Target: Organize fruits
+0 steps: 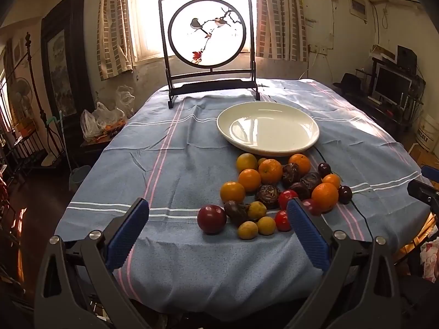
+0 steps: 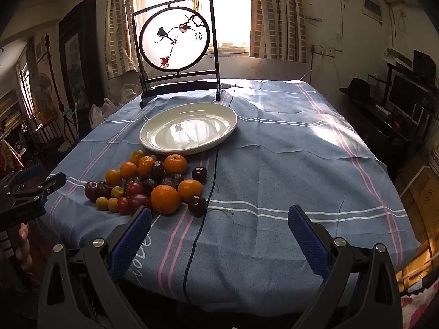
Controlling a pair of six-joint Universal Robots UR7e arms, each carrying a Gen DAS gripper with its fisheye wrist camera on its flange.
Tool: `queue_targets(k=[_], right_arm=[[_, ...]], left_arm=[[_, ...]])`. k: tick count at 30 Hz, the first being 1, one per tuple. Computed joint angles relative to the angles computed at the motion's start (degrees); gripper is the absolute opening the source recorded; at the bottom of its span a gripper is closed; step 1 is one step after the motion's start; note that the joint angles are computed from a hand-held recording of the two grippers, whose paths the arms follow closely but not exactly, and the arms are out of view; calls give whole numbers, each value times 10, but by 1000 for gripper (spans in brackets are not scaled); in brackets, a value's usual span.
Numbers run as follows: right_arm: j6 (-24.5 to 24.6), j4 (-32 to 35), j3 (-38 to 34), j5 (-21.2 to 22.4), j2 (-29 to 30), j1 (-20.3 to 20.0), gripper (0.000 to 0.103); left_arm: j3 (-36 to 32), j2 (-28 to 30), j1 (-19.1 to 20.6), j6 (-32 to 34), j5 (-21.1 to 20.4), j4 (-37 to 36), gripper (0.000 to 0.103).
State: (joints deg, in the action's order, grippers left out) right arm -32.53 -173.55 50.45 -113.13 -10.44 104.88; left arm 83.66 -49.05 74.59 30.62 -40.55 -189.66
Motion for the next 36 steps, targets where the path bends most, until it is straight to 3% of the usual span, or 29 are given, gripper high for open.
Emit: queue_targets(k=[36], right_arm=[[-10, -21, 17, -1, -3, 2, 100]], left_arm=[[8, 0, 2, 7, 1, -15, 98]])
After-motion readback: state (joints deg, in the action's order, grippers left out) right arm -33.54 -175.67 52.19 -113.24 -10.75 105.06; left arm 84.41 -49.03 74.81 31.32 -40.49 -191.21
